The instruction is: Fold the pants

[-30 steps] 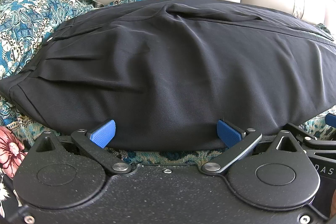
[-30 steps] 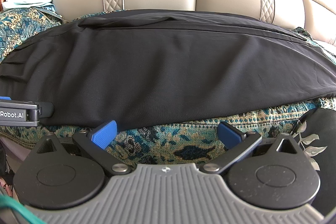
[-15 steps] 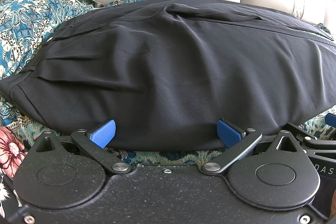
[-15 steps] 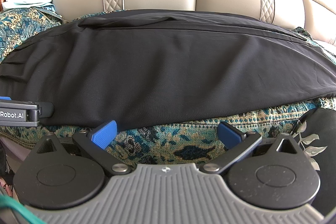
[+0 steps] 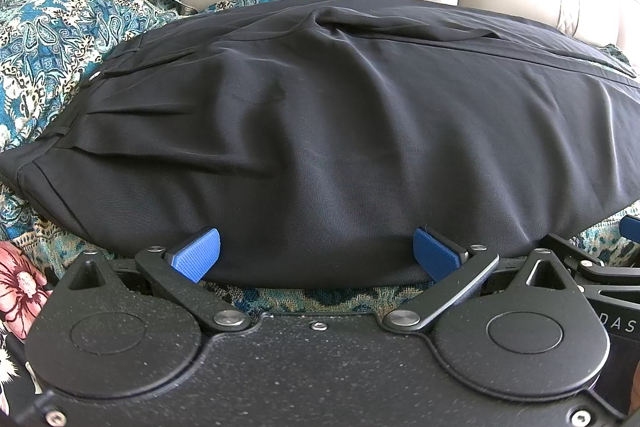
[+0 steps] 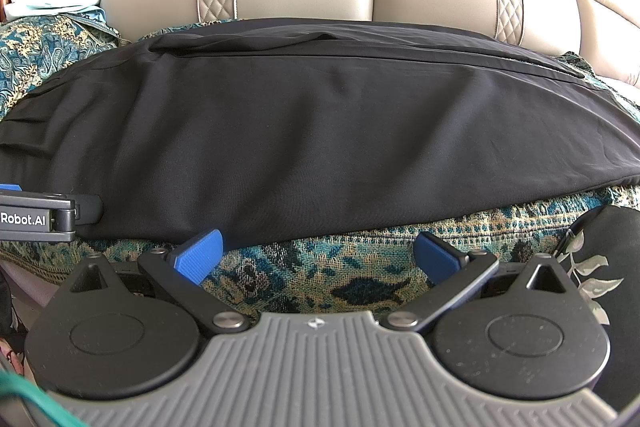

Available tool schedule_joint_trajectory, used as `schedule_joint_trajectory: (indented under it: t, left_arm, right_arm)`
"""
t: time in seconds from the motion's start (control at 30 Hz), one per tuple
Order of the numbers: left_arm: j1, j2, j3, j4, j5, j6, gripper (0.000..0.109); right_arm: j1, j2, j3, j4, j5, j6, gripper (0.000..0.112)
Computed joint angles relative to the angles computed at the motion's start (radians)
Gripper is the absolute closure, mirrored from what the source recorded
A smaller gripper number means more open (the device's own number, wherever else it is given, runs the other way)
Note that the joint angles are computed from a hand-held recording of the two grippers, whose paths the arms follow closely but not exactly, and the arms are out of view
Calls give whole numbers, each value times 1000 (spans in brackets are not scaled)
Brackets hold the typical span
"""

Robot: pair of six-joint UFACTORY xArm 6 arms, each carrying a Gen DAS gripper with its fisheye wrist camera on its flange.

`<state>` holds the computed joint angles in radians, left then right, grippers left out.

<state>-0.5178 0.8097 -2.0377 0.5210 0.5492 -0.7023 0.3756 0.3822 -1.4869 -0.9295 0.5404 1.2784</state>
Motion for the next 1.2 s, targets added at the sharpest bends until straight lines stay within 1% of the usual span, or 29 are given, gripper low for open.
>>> schedule_joint_trajectory:
  t: [0.93, 1.07, 1.1, 1.2]
  left_arm:
    - [-1, 2, -5, -1, 8, 1, 6]
    - [-9, 13, -44, -21, 55, 9, 6]
    - [-5, 27, -69, -39, 68, 29, 6]
    - [-4, 93, -204, -121, 157, 111, 6]
  right_arm:
    - [-1, 5, -4, 12, 1, -11, 9]
    - [0, 2, -5, 48, 12, -40, 9]
    - [-5, 16, -23, 60, 17, -53, 9]
    - [-5, 21, -33, 81, 27, -73, 9]
